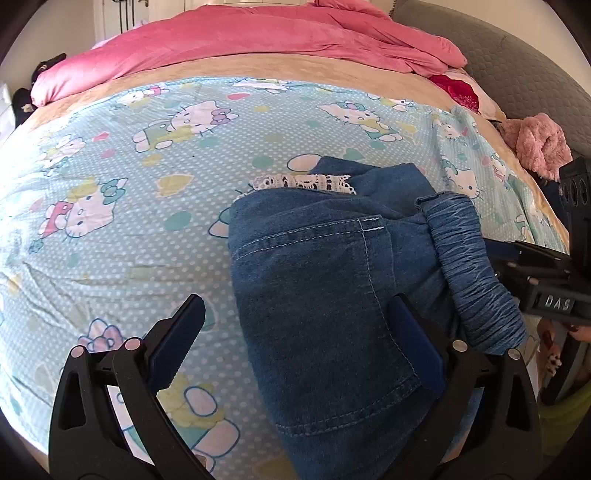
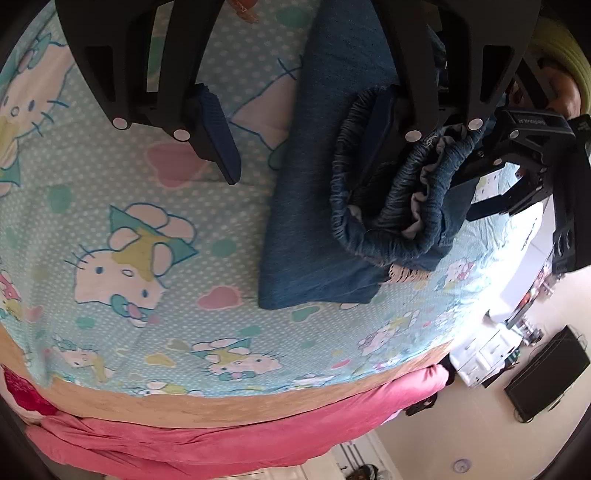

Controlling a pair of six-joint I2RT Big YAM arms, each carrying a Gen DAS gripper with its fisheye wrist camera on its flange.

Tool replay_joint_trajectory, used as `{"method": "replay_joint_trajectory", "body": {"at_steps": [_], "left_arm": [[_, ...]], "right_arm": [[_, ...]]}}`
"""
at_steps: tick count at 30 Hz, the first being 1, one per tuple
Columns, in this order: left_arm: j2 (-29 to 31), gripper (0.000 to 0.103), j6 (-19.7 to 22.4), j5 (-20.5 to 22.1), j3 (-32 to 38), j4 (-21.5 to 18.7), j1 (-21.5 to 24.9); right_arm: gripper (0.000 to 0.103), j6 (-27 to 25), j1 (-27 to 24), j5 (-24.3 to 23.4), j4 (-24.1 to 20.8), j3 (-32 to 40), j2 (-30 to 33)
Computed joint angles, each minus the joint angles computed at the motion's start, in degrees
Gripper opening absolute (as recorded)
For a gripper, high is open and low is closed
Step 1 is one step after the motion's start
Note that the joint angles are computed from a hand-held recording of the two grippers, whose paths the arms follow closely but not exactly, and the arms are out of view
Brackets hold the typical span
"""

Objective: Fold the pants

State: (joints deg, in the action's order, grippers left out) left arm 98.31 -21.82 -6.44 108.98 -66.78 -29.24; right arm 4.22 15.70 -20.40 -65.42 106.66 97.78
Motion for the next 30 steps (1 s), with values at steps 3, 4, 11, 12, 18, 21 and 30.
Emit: {"method": "replay_joint_trajectory", "body": {"at_steps": [3, 4, 11, 12, 18, 21, 30], "left_arm": [[0.46, 0.092, -0.24, 0.97, -0.22, 0.43, 0.11], [0.58, 0.092, -0.44, 1.4, -0.25, 0.6, 0.17], [1.38, 0.075, 0.24, 3.78, 0.17, 1.43, 0.01], [1.52, 0.072, 0.24, 3.95, 0.34, 1.43, -0.01], [0.96, 0.043, -0.2, 4.39, 0.71, 2.88, -0.12], [0.75, 0.038, -0.18, 3.88, 1.22, 3.51, 0.04], [5.11, 0.036, 2.28, 0.8, 10.46, 1.58, 2.19]], "right_arm": [[0.062, -0.17, 0.15, -0.74, 0.41, -0.1, 0.31], [0.063, -0.03, 0.03, -1.16, 0.46, 0.0, 0.44], [0.06, -0.1, -0.21, -3.65, 1.78, -0.21, 0.96], [0.048, -0.46, -0.21, -4.49, 1.69, 0.07, 1.21], [0.011, -3.75, 1.39, -3.22, 3.1, 0.81, 0.8], [0.011, -4.7, 2.16, -2.76, 4.45, 2.01, 0.52], [0.011, -5.82, 3.25, -0.67, 4.08, 14.94, 7.74]]}}
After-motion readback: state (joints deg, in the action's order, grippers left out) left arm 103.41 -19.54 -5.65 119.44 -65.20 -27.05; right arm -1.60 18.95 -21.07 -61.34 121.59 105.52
